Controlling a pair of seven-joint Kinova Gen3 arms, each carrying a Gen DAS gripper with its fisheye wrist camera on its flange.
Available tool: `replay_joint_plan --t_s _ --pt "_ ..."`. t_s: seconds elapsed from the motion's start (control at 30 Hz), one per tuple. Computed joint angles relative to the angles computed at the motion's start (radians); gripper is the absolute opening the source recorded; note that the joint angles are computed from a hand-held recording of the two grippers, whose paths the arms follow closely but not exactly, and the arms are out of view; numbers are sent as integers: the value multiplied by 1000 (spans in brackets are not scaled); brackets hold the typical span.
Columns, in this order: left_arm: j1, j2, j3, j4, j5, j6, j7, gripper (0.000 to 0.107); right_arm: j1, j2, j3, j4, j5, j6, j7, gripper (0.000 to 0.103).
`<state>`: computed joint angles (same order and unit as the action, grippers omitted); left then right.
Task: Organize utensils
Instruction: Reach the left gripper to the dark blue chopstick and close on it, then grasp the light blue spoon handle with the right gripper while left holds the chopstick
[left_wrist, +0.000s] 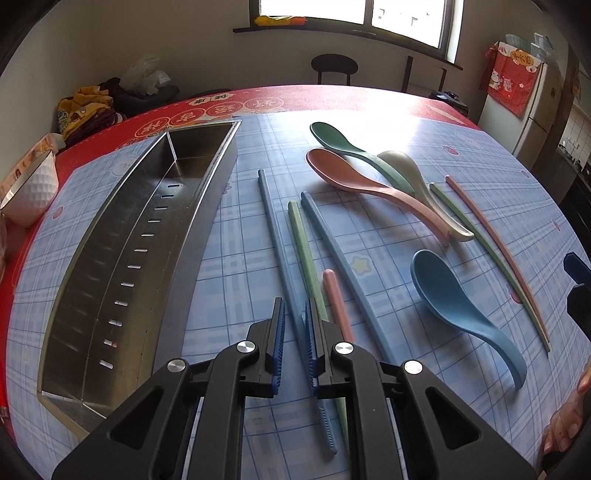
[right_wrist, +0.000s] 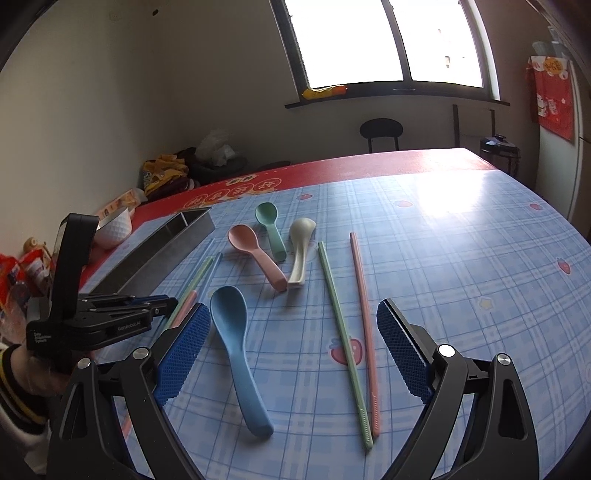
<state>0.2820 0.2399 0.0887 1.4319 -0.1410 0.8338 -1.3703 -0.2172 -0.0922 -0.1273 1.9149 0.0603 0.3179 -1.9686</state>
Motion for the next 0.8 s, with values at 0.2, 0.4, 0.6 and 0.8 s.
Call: replay_joint_plan --t_s 0.2,0.4,0.6,0.8 --pt "14 -4 -3 4 -30 8 9 6 -19 -4 42 11 -104 -13 88 89" --pt "11 -55 11 57 -25 29 -19 6 -31 -4 69 15 -191 -18 173 89" --pt "-16 -117 29 96 43 107 -66 6 -59 -5 124 24 -352 -22 323 89" --pt "-14 -114 41 93 13 107 -42 7 -44 1 125 21 -436 -12 403 89"
